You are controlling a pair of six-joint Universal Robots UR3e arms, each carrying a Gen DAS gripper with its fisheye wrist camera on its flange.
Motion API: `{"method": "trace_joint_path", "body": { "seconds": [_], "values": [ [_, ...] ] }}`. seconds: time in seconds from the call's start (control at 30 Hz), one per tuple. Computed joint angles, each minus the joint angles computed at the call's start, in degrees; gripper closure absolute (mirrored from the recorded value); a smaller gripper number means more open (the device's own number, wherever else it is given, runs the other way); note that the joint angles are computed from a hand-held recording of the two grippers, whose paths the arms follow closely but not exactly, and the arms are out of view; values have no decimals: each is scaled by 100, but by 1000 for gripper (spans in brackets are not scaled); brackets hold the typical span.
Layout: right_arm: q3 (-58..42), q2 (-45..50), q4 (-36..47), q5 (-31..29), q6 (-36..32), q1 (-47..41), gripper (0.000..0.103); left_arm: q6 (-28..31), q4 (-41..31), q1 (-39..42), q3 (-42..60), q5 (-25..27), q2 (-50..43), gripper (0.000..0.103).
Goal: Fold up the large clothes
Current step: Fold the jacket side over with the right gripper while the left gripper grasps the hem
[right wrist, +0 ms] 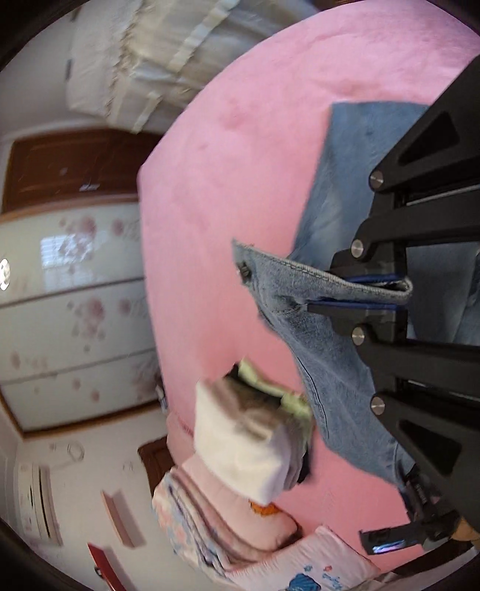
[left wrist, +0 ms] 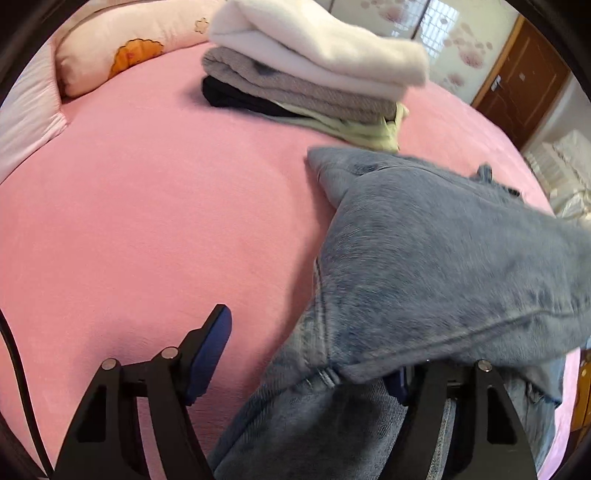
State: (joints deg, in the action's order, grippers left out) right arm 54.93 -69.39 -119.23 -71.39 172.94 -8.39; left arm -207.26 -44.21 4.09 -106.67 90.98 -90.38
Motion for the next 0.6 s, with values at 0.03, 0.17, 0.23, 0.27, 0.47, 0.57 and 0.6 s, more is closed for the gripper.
{"method": "trace_joint_path", "body": {
  "seconds": [0.03, 0.17, 0.23, 0.27, 0.47, 0.57, 0.6],
  "values": [
    [533, -227, -165, -35, -43, -147, 96, -16, -81, -77, 103, 104, -106, 35],
    [2125, -908, -611, -96, -147, -513, 96, 230, -182, -52, 135, 52, -148, 35],
    [2577, -985, -550, -142, -133, -583, 95, 581, -390, -37, 205, 0, -137, 35],
    [2658, -917, -378, -119, -199, -628, 95, 749, -464, -15, 215, -36, -127, 35],
    [2665, -675, 370, 139, -322, -944, 80, 2440, -1829, 647, 380, -1525, 456, 34],
    [2529, -631, 701, 528, -341, -1203, 76, 2968, -2381, 1125, 608, -2276, 671, 34],
    [2471, -608, 781, 574, -368, -1242, 76, 2986, -2368, 1239, 683, -2403, 659, 32]
  ]
}}
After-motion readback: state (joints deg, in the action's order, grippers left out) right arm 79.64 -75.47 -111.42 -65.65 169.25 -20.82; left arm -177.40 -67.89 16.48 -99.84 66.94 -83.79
